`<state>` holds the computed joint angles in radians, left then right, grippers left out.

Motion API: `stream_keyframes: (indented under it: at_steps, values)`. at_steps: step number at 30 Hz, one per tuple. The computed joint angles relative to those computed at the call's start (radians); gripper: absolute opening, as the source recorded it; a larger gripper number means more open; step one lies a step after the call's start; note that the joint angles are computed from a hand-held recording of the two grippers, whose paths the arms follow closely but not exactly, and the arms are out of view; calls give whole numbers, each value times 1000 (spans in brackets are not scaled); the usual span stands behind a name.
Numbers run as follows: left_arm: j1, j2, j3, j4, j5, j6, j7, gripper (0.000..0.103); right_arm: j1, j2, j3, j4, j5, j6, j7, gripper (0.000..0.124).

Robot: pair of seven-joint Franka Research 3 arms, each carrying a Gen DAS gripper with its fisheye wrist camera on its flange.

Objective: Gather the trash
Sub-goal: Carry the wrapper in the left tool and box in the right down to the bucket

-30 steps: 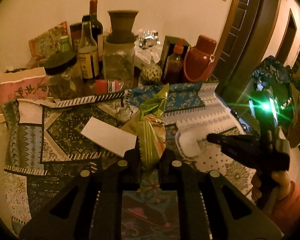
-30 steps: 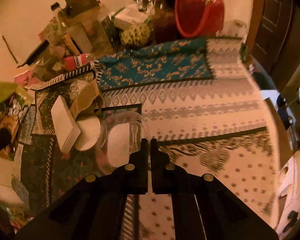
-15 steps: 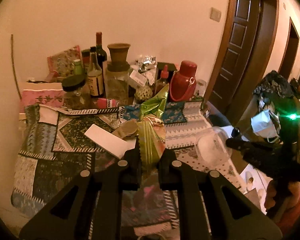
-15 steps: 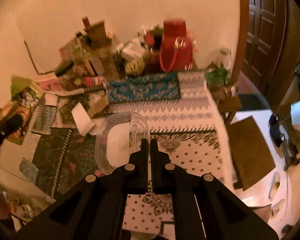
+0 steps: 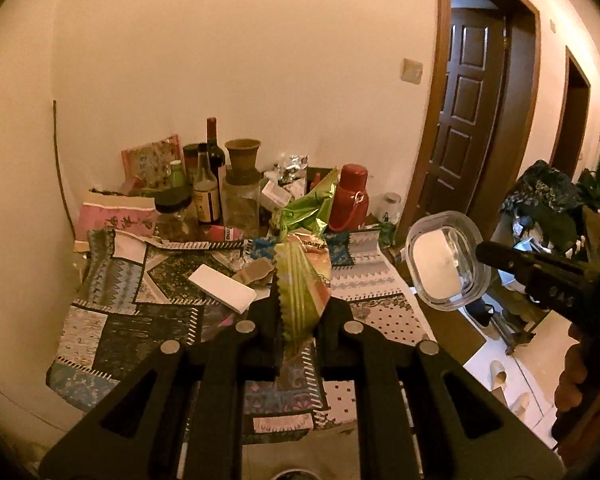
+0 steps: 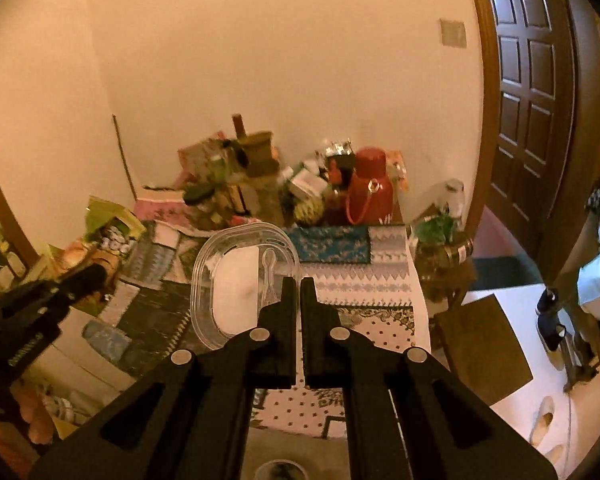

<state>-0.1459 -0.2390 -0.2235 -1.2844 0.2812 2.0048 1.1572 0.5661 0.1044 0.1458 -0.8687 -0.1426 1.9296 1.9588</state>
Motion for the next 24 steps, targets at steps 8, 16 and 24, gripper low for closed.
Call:
stream_keyframes:
  at_steps: [8, 16, 24]
  values:
    - [-17, -159, 46, -128, -85, 37, 68, 11, 44, -105, 62, -102, -131, 9, 107, 2]
    - [-47, -373, 104, -295, -182, 1, 165, 11, 66, -202, 184, -197, -271, -64, 284, 2]
    - [-81, -573, 136, -414, -223, -95, 215, 11, 79, -264, 306, -256, -343, -151, 430, 2]
